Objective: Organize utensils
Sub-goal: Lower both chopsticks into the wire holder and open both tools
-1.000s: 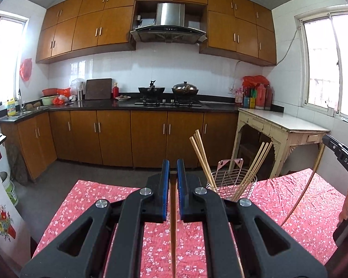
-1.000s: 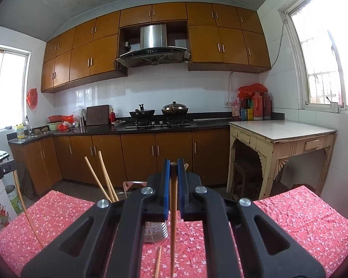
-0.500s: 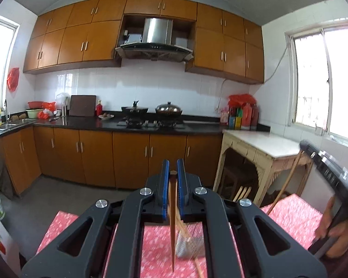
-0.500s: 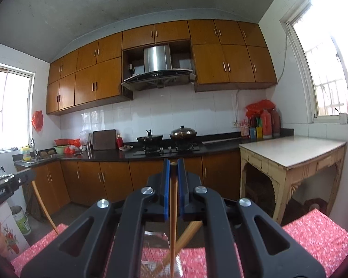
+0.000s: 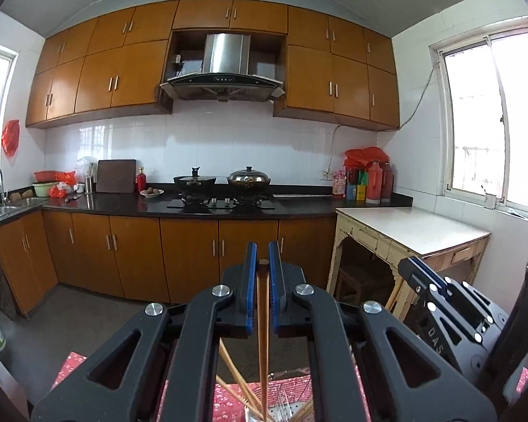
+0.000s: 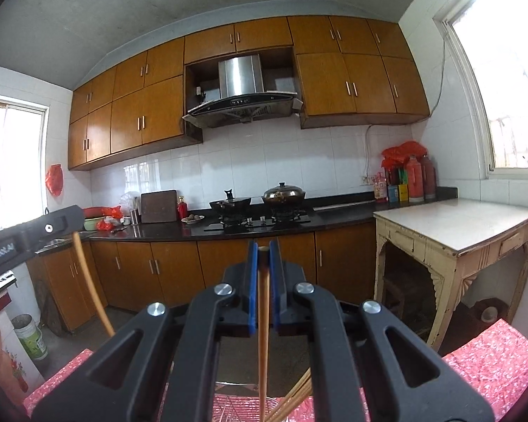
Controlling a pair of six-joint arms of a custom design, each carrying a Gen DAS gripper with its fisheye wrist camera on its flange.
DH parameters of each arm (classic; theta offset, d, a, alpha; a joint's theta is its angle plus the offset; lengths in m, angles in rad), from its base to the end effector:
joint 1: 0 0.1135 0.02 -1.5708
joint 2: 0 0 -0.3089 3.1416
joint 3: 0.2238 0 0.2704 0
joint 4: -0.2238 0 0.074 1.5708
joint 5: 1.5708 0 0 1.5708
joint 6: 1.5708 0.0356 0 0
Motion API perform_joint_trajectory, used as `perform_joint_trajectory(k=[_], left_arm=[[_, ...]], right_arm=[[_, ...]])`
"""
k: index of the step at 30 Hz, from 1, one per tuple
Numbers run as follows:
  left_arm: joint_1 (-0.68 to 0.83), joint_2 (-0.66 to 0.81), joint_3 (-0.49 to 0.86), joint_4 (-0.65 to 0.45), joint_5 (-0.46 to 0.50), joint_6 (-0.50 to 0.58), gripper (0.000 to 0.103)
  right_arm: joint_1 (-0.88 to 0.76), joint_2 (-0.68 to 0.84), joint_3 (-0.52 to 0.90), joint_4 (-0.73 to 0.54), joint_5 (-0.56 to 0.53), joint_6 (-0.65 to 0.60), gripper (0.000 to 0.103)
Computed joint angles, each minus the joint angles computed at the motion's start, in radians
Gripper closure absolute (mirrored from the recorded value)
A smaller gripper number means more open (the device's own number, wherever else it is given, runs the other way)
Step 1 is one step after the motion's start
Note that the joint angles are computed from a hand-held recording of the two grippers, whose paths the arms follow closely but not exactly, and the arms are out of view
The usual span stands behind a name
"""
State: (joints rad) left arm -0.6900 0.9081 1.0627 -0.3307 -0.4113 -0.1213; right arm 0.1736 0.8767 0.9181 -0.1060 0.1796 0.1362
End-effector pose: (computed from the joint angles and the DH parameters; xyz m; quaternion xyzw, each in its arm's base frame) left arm 0.1527 -0.1075 0.4382 0.0846 0.7570 -0.1043 0.6394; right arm 0.1904 0.0269 0.4148 0.0477 0.7277 0.0404 0.6831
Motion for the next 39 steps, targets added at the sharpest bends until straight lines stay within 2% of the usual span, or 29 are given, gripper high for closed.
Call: perform_joint_trajectory(k=[6, 14, 32, 33, 34, 36, 37, 38, 39], left_arm=[[0.047, 0.066, -0.061, 0.079, 0.036, -0.038, 0.096], [0.126, 0.121, -0.122, 0.078, 0.131, -0.071, 0.096], [0.168, 0.126, -0.124, 0.032, 0.145, -0.067, 0.096], [0.169, 0.126, -0.124, 0.028, 0.134, -0.075, 0.095], [0.175, 0.125, -0.124, 0.026, 0.141, -0.075, 0.094], [0.173, 0.119, -0.126, 0.023, 0.131, -0.074, 0.083], [0.169, 0.116, -0.129, 0.026, 0.122, -0.072, 0.073], [0.166, 0.11, -0.134, 0.032, 0.113, -0.068, 0.069], [0.165, 0.107, -0.134, 0.032, 0.107, -0.063, 0.069]], right_arm=[[-0.027, 0.052, -0.038, 0.056, -0.043, 0.009, 0.095], [-0.058, 0.127, -0.102, 0.079, -0.104, 0.042, 0.095], [-0.036, 0.157, -0.13, 0.068, -0.057, 0.047, 0.095], [-0.039, 0.16, -0.129, 0.065, -0.054, 0.048, 0.091], [-0.041, 0.16, -0.13, 0.062, -0.052, 0.054, 0.077], [-0.04, 0.151, -0.136, 0.068, -0.037, 0.061, 0.059], [-0.036, 0.144, -0.142, 0.075, -0.024, 0.059, 0.059], [-0.039, 0.142, -0.141, 0.073, -0.026, 0.054, 0.059], [-0.044, 0.14, -0.141, 0.07, -0.029, 0.053, 0.059]])
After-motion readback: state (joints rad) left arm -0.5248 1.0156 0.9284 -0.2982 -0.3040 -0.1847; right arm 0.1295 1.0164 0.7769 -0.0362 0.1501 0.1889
